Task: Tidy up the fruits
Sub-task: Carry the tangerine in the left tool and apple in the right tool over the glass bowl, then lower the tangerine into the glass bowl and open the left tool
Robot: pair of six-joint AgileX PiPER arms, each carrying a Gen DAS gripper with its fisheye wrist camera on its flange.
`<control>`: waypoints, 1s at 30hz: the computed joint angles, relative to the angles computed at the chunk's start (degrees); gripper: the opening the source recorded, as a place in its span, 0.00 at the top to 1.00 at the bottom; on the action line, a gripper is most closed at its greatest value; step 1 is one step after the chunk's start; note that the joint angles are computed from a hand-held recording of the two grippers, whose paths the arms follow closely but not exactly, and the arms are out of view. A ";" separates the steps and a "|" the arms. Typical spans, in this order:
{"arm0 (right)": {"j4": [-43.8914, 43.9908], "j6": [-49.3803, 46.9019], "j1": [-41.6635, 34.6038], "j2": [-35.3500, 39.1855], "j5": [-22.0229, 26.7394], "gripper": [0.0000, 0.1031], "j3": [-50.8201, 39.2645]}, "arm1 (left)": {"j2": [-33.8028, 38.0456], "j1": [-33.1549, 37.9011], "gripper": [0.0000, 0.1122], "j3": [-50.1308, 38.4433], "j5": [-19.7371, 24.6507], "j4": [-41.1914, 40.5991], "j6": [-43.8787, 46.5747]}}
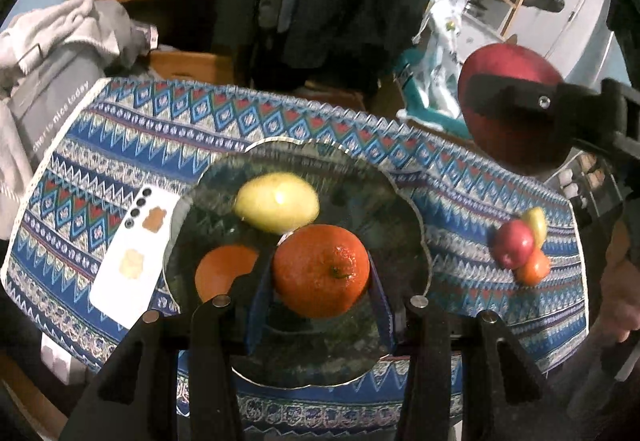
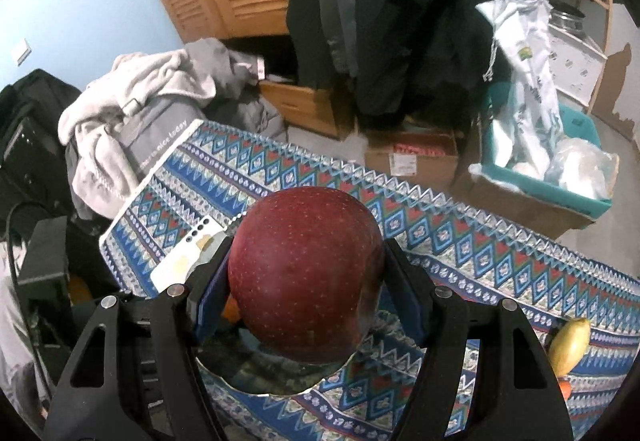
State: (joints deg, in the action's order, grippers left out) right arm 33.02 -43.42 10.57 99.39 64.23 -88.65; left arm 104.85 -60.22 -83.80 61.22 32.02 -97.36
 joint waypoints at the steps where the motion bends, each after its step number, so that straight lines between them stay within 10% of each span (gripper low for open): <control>1: -0.20 0.03 0.21 0.28 -0.03 0.31 0.18 | 0.04 0.09 0.59 0.47 -0.44 -0.28 -0.18; 11: -3.39 0.68 2.88 1.94 -2.73 0.31 3.43 | -0.09 2.25 0.59 4.30 -5.97 -4.23 -1.30; 30: -6.31 2.36 5.31 6.17 -4.56 0.31 6.11 | -4.50 2.21 0.51 8.80 -2.06 -0.28 -8.85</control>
